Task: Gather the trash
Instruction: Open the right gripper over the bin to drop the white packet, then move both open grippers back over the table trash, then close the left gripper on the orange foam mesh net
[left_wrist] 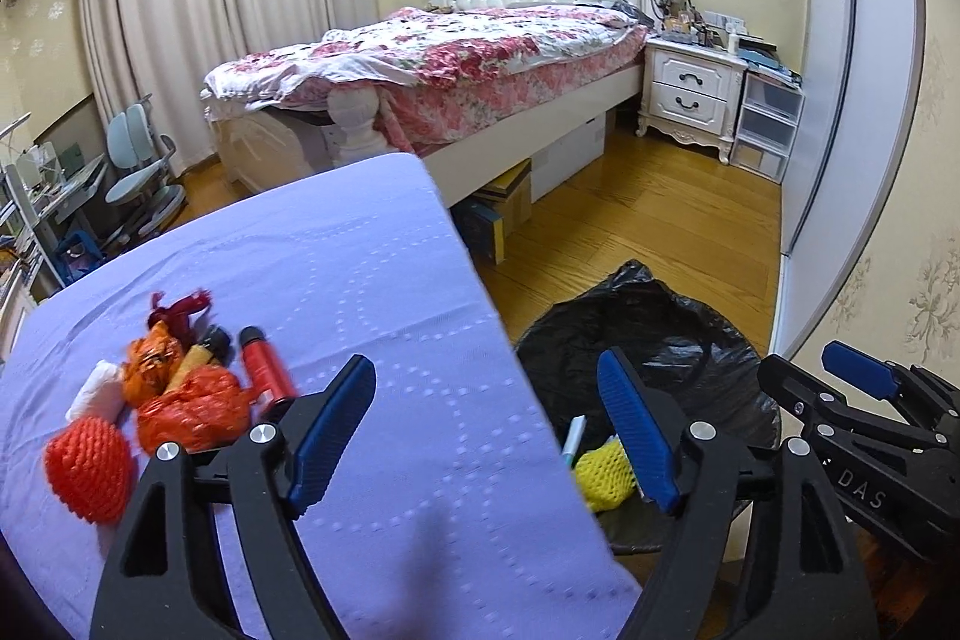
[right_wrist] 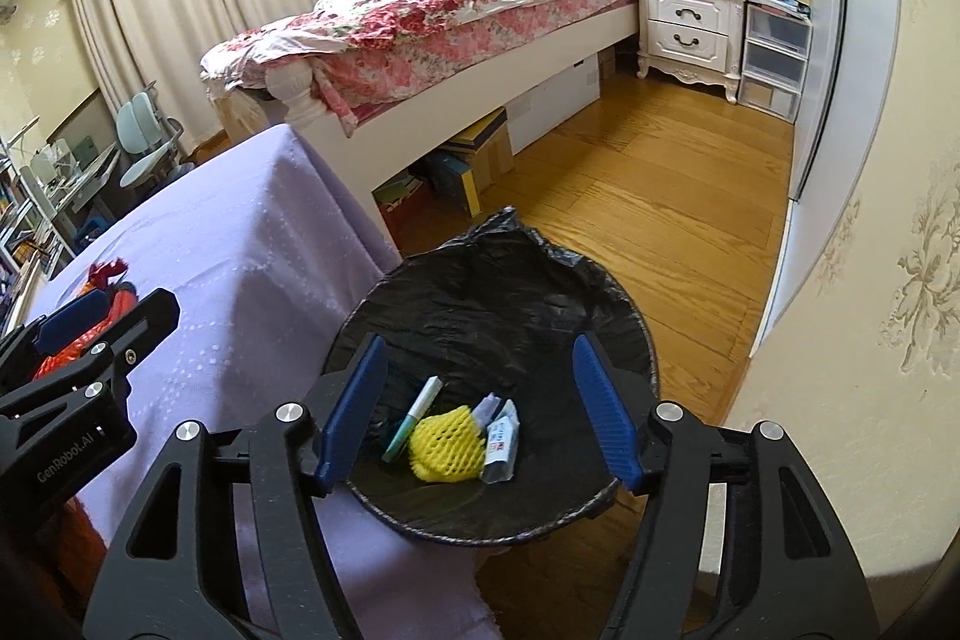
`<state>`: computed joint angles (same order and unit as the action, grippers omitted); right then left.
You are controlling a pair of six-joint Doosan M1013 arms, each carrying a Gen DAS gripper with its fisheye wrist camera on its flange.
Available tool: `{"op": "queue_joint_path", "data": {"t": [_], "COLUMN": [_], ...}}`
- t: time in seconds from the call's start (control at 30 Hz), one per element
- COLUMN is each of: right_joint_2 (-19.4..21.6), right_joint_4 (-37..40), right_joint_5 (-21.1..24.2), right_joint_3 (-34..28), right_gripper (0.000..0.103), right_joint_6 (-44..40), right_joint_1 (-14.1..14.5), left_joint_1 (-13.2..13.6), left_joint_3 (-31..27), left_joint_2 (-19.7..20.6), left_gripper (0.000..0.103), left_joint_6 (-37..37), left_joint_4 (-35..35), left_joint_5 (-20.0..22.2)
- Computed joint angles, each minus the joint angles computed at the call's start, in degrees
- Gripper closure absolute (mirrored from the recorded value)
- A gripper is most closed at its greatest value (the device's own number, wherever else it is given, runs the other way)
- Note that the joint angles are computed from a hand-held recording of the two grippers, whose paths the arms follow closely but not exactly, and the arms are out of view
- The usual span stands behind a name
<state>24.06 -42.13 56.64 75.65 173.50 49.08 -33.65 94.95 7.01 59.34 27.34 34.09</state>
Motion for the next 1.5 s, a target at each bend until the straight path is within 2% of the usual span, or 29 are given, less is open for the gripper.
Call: {"op": "queue_joint_path", "data": {"t": [0.23, 0.6, 0.8, 0.97, 1.2, 1.37, 1.43, 1.5], "right_joint_2": [1.9, 6.5, 9.1, 11.2, 13.7, 15.2, 15.8, 16.5], "right_joint_4": [1.4, 6.5, 9.9, 11.9, 13.8, 14.6, 15.1, 15.6], "right_joint_5": [-0.9, -2.6, -2.5, -1.8, -0.1, 0.6, 1.0, 1.4], "right_joint_3": [-3.5, -11.3, -15.7, -19.0, -23.5, -26.0, -27.1, -28.4], "right_gripper": [0.038, 0.038, 0.038, 0.038, 0.038, 0.038, 0.038, 0.038], "right_joint_6": [-4.1, -14.9, -20.8, -24.4, -28.2, -30.3, -31.2, -32.3], "right_joint_1": [1.2, 3.1, 3.8, 4.4, 4.8, 4.9, 4.9, 5.0], "left_joint_1": [1.8, 5.4, 7.6, 9.3, 11.6, 14.8, 15.6, 16.2], "left_joint_3": [2.0, 6.4, 7.9, 8.0, 7.1, 6.2, 6.4, 6.5], "left_joint_2": [-2.0, -6.2, -7.3, -6.9, -5.5, -5.0, -5.2, -5.3], "left_gripper": [0.026, 0.026, 0.024, 0.022, 0.021, 0.021, 0.027, 0.049], "left_joint_6": [-3.7, -14.1, -19.9, -21.4, -16.6, -8.1, -6.4, -4.0], "left_joint_4": [2.1, 10.1, 14.1, 14.9, 11.2, -1.1, -3.9, -6.3], "left_joint_5": [1.5, 4.4, 6.8, 8.5, 8.5, 6.8, 5.9, 5.8]}}
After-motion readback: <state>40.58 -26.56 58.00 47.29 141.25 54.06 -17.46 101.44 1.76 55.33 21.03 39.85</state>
